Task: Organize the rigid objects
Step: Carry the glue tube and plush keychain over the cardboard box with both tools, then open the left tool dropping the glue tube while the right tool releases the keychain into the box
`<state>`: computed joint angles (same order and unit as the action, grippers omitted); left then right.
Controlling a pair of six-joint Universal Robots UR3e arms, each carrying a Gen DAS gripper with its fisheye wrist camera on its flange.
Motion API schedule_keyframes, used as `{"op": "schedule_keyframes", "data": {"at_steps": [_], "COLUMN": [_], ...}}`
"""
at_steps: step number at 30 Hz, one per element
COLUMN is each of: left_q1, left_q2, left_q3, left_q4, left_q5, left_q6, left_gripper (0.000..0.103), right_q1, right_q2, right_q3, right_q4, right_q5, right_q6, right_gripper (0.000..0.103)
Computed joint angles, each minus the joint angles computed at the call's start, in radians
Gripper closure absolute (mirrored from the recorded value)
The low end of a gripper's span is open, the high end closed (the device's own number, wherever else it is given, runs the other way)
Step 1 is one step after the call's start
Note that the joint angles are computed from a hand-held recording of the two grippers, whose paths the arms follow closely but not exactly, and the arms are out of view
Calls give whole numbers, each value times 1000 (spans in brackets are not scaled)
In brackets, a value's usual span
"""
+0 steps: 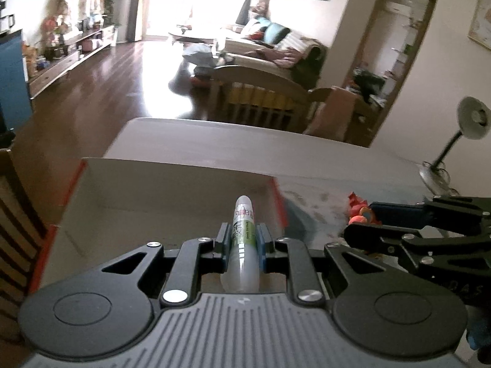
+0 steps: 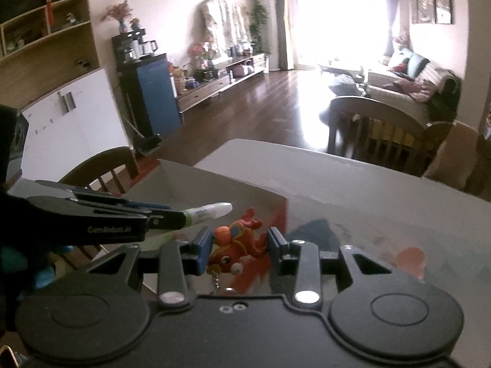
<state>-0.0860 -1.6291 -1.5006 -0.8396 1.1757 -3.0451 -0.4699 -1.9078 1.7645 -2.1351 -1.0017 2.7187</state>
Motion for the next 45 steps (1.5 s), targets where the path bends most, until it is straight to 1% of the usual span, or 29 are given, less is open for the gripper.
{"op": "schedule_keyframes", "data": {"at_steps": [5, 9, 14, 20, 22, 29, 34, 40, 45], "left_q1": [91, 158, 198, 209, 194, 196, 200, 198, 193], "left_q2": [0, -26, -68, -114, -140, -164, -155, -134, -101], "left_q3": [-18, -20, -30, -41, -37, -59, -91, -113, -127], "left_q4": [-6, -15, 14, 49, 63, 35, 17, 7, -9], "left_q5": [-6, -29, -19, 1, 23, 29, 30, 34, 42], "left_q6": [54, 91, 116, 162, 176, 208, 227, 228, 229], "left_gripper": [85, 85, 86, 86, 86, 86, 86, 86, 86], "right_q1": [150, 244, 342, 427, 452, 503, 482, 458, 442], "right_q2": [147, 237, 347, 455, 488, 569, 559, 525, 481], "right_q3": [-61, -91, -122, -154, -163, -202, -189, -167, -146], "right_q4": [-110, -170, -228, -255, -258, -218, -202, -197, -191], "right_q5": [-89, -172, -272, -360, -395, -460, -447, -398, -363], "right_q6": [92, 126, 159, 167, 162, 169, 164, 154, 162], "right_gripper": [66, 66, 66, 66, 66, 66, 65, 55, 53]}}
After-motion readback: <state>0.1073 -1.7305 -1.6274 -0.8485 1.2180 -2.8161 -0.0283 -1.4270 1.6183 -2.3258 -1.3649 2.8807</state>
